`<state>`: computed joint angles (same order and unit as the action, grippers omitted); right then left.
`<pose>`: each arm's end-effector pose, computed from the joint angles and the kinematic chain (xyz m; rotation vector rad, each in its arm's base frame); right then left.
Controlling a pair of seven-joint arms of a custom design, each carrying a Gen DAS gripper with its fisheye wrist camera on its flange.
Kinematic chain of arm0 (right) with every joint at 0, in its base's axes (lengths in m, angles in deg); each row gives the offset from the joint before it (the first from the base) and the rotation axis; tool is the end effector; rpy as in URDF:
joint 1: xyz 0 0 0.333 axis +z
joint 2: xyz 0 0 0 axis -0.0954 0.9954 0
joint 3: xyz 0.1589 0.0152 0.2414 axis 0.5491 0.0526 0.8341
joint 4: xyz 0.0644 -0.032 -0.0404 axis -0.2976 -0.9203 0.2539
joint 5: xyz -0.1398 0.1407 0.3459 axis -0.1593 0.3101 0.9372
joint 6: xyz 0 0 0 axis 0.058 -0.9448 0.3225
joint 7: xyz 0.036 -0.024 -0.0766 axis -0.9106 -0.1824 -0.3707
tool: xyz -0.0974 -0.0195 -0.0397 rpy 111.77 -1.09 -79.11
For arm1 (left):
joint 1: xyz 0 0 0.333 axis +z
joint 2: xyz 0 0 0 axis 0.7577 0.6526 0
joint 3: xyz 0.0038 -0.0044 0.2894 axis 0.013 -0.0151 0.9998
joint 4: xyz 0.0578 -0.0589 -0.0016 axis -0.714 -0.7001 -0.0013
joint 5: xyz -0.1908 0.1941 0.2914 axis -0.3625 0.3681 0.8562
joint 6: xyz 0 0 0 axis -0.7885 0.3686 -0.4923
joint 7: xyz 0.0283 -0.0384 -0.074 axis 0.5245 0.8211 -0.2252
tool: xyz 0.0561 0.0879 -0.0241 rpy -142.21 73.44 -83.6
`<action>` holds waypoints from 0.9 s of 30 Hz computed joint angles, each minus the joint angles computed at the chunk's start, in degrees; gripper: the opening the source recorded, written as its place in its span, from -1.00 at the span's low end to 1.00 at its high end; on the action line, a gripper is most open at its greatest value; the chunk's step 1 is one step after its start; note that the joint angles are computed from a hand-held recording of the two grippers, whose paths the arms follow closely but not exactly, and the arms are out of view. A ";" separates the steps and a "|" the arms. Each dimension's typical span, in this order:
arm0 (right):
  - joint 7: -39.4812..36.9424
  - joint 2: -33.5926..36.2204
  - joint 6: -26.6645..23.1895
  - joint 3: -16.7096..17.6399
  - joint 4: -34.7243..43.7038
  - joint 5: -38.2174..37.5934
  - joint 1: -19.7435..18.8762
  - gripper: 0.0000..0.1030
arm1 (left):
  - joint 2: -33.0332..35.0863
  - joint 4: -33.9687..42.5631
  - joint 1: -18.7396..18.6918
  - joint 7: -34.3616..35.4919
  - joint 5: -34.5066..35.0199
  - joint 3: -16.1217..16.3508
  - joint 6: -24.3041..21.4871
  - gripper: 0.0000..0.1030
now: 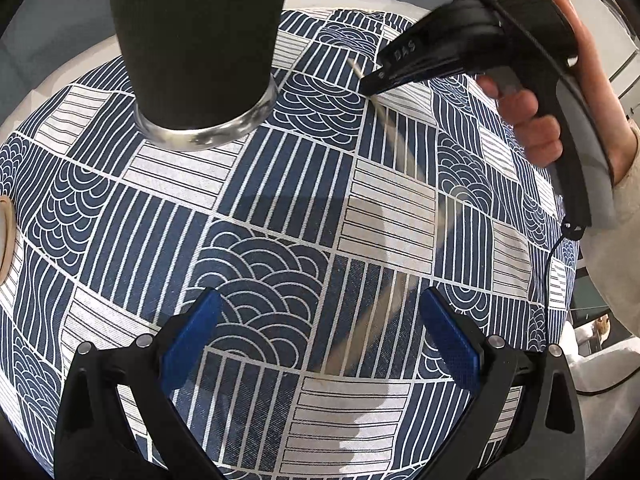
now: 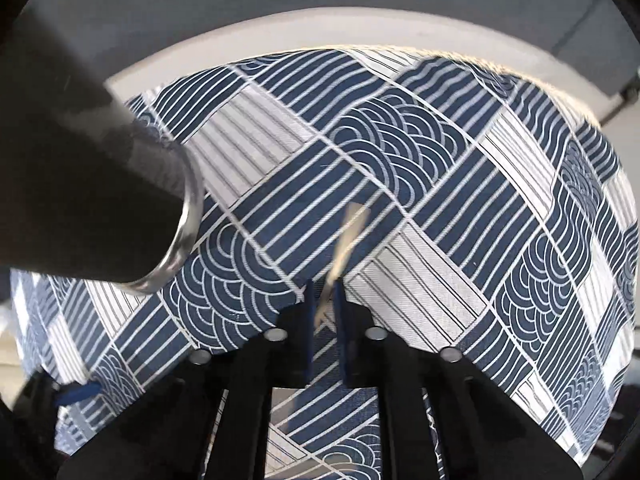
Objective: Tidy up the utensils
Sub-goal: 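Move both open tools back toward the last sticks on the cloth, then grasp a wooden stick with the right tool while the left tool grasps another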
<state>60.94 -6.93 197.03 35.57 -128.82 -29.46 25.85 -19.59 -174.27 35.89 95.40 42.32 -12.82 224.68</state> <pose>0.5575 0.4308 0.4099 -2.0844 2.0749 -0.1292 0.4353 -0.1816 0.4060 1.5695 -2.5954 0.6687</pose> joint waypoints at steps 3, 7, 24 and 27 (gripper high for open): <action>-0.23 -2.37 2.12 0.32 -3.38 2.38 -1.49 -0.91 | 0.01 0.31 -0.39 0.32 -0.06 -0.12 -0.24 0.88; -0.14 -6.54 4.80 0.23 -8.81 3.05 -2.67 -0.91 | 0.47 1.29 -1.36 1.74 0.08 -0.71 -0.69 0.88; 2.72 -32.30 12.65 -0.88 -37.59 -0.63 -7.50 -0.91 | 0.14 2.53 -11.87 12.00 5.37 -8.14 -10.46 0.73; 3.98 -35.86 14.20 -0.72 -41.79 -0.36 -8.00 -0.91 | 0.39 1.78 -12.36 9.31 8.40 -9.35 -7.80 0.68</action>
